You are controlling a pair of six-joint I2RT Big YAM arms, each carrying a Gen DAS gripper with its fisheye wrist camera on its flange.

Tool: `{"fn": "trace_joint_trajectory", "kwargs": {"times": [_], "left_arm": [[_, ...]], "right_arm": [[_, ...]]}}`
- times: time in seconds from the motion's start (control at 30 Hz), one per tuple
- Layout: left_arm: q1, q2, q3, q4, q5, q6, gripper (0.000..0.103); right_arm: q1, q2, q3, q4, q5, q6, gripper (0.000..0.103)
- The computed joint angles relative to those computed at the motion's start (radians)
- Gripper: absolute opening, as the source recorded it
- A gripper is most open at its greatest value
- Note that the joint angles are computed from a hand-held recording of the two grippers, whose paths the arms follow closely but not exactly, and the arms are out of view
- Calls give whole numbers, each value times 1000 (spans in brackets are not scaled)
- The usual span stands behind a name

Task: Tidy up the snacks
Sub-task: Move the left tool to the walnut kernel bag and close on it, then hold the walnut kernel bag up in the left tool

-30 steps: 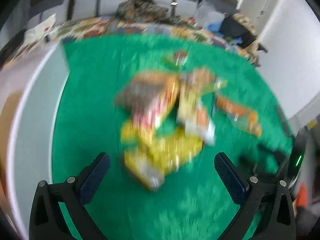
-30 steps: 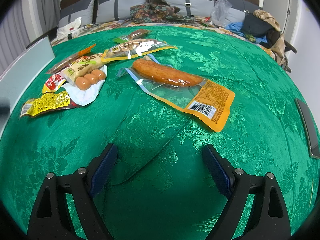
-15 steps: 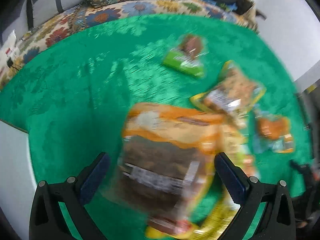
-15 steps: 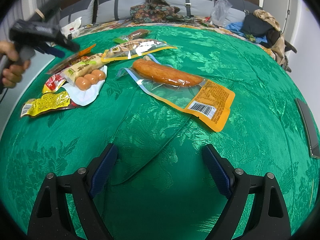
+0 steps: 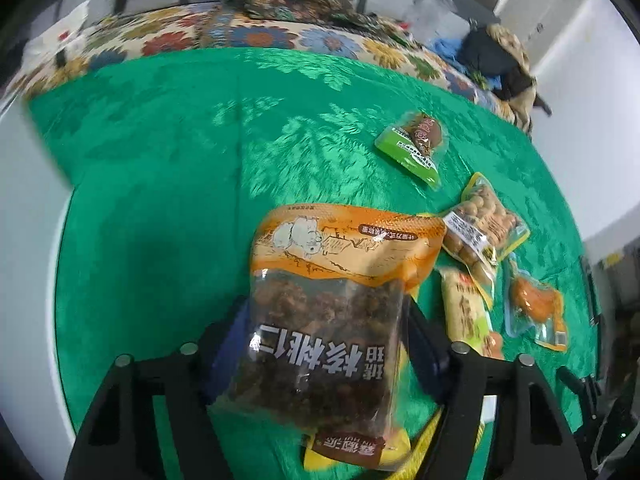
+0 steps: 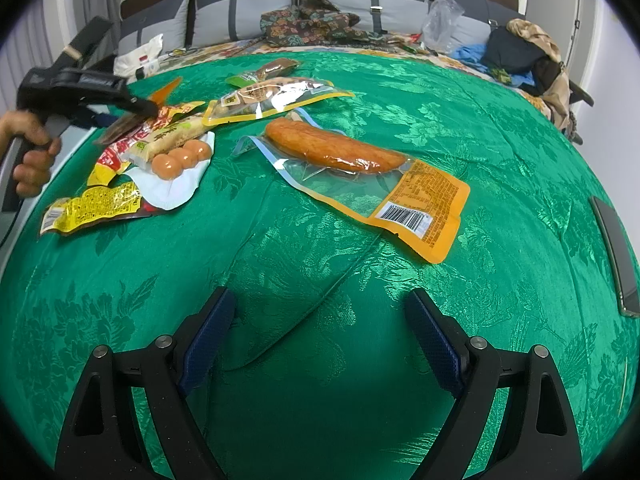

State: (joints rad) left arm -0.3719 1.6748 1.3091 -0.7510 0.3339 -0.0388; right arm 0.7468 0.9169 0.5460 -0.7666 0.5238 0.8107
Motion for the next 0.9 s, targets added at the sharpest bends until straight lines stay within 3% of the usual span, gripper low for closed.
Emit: {"fn": "trace_joint_trajectory", "kwargs": {"times": [0.17,0.27,0.4,0.53,0.7,0.73,0.8,0.9], "left_arm": [[42,-138,-173,99,44,-126,70],[45,-262,-294,113,5,-177,70],[27,-448,-453,82,-122,-255,70],[-63,-607,-578,44,-294,-290,70],[-113,-632,-647,93,-365,-314,75],[-123,-628,-653,110,-385,-305,76],[-134,-609,-656,140,-412,-264,89],[-163,-588,-662,159,-479,-209,97]], "right_arm": [[0,0,0,0,0,-1,90],[0,0,0,0,0,0,90],[0,-1,0,0,0,0,90],[0,-1,0,0,0,0,90],[1,-1,0,-2,1,1,90],[1,-1,0,-2,1,1,90],[1,-1,0,-2,1,1,90],[1,-2,1,-3,1,1,90]]}}
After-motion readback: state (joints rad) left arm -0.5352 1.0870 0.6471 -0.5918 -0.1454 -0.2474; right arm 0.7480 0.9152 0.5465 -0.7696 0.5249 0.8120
